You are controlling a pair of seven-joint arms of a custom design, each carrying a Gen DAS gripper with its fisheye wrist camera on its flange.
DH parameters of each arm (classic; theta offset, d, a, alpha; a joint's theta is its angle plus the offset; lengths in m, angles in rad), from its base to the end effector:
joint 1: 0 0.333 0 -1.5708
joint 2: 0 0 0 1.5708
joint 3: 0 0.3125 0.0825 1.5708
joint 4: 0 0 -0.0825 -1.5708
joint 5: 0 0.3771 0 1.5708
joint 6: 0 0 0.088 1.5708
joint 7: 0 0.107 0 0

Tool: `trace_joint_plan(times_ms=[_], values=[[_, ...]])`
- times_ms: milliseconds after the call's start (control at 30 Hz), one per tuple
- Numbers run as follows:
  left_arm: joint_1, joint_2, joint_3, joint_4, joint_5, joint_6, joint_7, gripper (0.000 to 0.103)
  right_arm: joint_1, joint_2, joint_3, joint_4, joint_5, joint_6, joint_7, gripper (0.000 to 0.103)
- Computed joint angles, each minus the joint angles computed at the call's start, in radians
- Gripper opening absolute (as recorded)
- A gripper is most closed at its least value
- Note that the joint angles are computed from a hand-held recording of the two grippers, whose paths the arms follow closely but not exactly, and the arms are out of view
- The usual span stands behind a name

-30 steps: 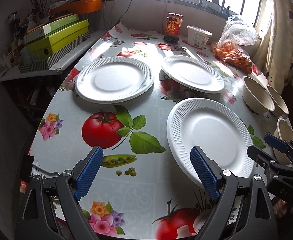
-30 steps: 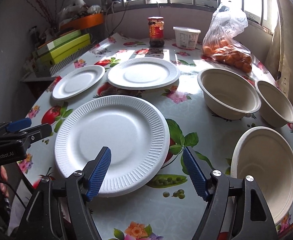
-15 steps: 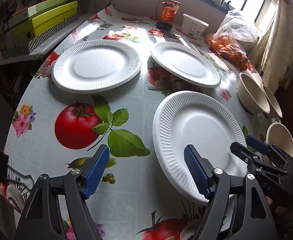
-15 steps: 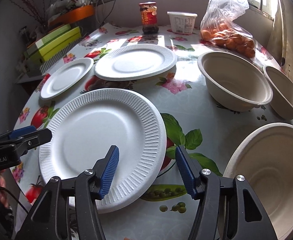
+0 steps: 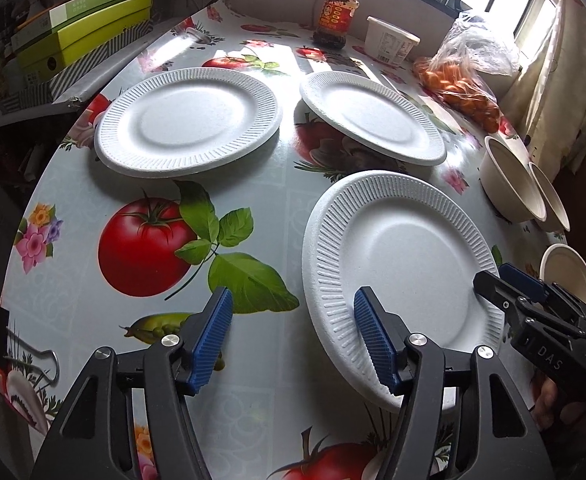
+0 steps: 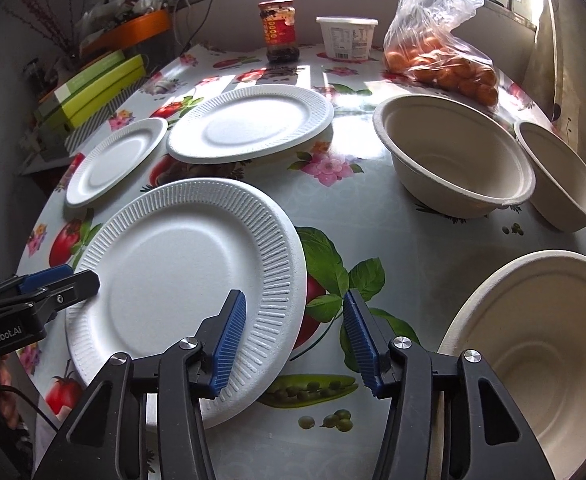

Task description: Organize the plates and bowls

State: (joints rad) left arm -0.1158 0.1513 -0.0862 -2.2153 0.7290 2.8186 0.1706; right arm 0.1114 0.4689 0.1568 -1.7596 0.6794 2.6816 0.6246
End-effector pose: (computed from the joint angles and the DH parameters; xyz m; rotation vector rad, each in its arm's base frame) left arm 0.5504 -0.1455 0.3519 -2.3778 1.3187 -0.6066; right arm 0.6689 0.1504 0.3480 -2.2350 1.1338 -0.2167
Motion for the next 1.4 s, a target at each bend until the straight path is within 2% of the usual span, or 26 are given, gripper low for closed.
trace_joint_plan(times_ms=[100,233,400,667,800,967,1100,1400], values=[[0.000,0.001,0.001,0.001,0.004,-0.004,-0.003,0.064,-0.034,-0.001,0.028,0.009,0.057,-0.031,-0.046,0.050],[0.001,0.001,0.002,0.000,0.003,0.001,-0.005,0.064,-0.035,0.006,0.017,0.034,0.076,-0.111,-0.044,0.040],[0.003,-0.003,0.002,-0.006,0.005,0.010,-0.005,0.055,-0.010,0.006,-0.004,0.032,0.052,-0.101,-0.020,0.035],[0.004,-0.001,0.004,-0.006,0.008,0.024,-0.003,0.049,-0.010,0.000,-0.001,0.025,0.053,-0.100,-0.024,0.027],[-0.002,0.004,0.009,-0.002,0.035,0.036,-0.018,0.041,-0.010,-0.004,-0.001,0.020,0.059,-0.096,-0.029,0.026],[-0.006,0.008,0.009,0.005,0.047,0.031,-0.021,0.039,-0.007,-0.005,-0.003,0.019,0.059,-0.090,-0.029,0.026],[-0.009,0.010,0.007,0.011,0.049,0.026,-0.015,0.033,-0.005,-0.008,-0.005,0.016,0.056,-0.089,-0.026,0.026],[-0.013,0.009,0.007,0.020,0.054,0.028,-0.014,0.032,-0.003,-0.013,-0.007,0.014,0.054,-0.086,-0.018,0.025]])
